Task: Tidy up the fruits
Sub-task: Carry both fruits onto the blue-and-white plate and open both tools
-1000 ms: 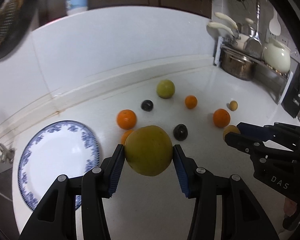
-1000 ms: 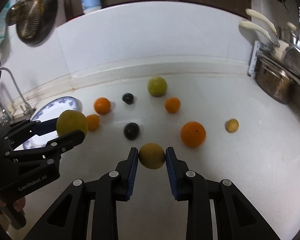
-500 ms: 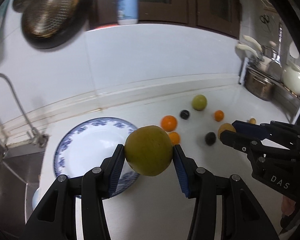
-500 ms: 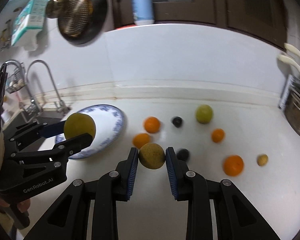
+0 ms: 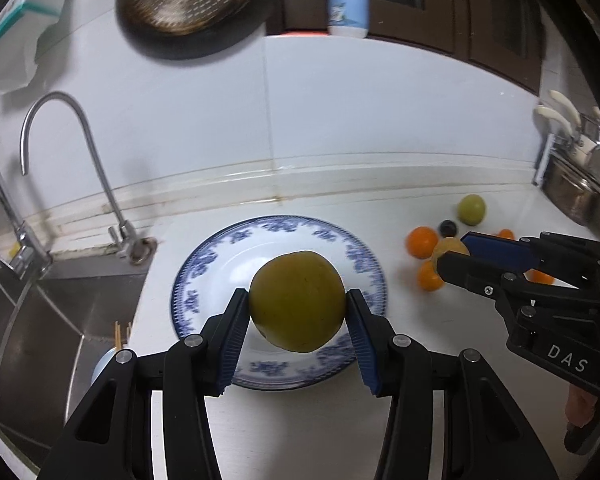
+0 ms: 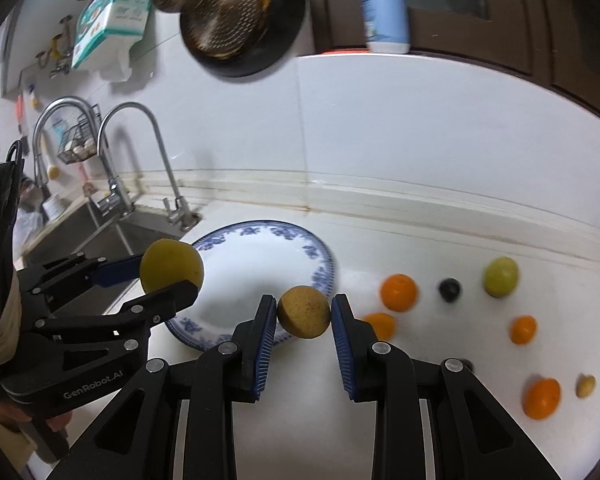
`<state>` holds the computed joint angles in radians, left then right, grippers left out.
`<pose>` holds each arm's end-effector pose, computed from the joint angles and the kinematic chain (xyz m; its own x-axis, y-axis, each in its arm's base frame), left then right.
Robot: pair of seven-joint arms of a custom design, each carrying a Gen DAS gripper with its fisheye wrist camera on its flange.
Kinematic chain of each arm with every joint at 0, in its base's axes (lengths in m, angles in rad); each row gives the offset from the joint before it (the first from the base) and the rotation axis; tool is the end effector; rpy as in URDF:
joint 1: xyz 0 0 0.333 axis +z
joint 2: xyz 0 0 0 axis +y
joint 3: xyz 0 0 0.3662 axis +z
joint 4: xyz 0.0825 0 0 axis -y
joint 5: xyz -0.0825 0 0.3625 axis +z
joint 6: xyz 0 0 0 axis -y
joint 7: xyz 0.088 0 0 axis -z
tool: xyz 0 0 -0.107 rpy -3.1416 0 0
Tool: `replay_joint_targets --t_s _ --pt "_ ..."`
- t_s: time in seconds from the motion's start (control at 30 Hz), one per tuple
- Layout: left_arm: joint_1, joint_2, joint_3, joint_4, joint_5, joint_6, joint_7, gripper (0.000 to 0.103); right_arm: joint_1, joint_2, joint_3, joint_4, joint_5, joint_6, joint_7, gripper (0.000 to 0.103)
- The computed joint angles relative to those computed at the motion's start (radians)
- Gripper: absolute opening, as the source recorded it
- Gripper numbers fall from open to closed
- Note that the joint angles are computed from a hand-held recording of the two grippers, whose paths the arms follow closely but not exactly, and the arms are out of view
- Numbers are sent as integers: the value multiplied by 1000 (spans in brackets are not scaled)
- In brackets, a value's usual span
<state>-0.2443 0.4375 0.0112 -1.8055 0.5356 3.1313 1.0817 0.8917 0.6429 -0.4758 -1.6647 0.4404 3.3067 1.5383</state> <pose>0.6664 -0.2052 0.4597 -0.2562 -0.9656 -0.0441 -0.6003 0.1947 -0.7757 0.6511 0.3421 0.4518 0.2406 -0.9697 -0.0413 -0.4625 -0.0772 -0.8832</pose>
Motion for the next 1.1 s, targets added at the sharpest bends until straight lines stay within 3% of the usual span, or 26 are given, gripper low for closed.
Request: replay_joint_targets --t_s 0.37,0.53,0.83,1.03,1.1 --pt "41 73 -24 66 -32 -81 17 48 -210 121 207 259 -160 -177 24 30" --pt "56 105 -45 104 -49 -129 35 48 -280 186 270 379 -221 -272 57 30" --pt "66 149 -64 158 -69 -176 70 48 -338 250 328 497 -328 -350 120 30" --pt "70 148 -62 149 -80 -150 65 48 -349 265 339 524 -361 -364 157 30" --pt "50 138 -31 138 -66 -122 41 51 -355 255 350 507 -363 -344 161 30"
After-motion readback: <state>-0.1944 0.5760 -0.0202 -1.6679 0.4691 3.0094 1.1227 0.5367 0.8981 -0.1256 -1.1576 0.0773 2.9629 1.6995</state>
